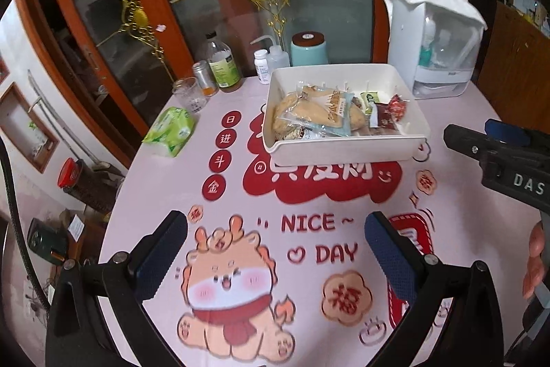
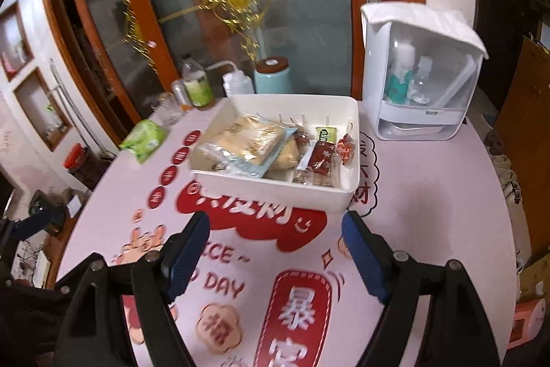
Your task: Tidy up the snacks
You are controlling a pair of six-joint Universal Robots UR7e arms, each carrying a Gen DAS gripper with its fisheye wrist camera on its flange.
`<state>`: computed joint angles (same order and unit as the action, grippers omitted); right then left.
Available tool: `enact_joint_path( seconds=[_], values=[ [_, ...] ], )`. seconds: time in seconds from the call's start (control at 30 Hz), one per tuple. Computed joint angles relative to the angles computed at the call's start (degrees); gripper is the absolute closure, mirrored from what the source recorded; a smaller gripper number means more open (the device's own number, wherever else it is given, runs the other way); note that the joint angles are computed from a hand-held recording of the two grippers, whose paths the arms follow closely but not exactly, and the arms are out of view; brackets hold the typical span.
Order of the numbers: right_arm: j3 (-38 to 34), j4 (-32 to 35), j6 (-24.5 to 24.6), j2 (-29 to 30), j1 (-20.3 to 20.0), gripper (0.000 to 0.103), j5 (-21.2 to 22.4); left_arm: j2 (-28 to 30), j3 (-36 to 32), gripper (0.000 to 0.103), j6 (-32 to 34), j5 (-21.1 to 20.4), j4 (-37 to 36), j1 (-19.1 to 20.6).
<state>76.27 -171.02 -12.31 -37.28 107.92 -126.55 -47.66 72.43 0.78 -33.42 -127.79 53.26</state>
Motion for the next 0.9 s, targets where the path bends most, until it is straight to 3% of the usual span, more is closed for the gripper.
enact_joint_path(
  seconds=[0.27, 0.4, 0.6, 0.9],
  values=[
    [13.3, -7.0, 0.7, -6.3, 3.5, 0.023, 1.1, -12.0, 15.2, 0.000, -7.1, 1.8, -0.1, -5.6],
    [17.8, -9.8, 1.9, -7.8, 4.8, 0.023, 0.3, -16.4, 19.7, 0.001, -13.0, 2.0, 3.5, -7.6],
    [23.5, -14.0, 4.8, -8.7, 6.9, 0.023, -3.8, -20.8, 24.0, 0.000, -19.5, 1.6, 8.3, -9.4],
    [28.4, -16.0, 12.1, -9.5, 8.8, 0.023, -7.6, -23.3, 26.7, 0.001, -20.6, 0.0, 6.6, -9.6]
  ],
)
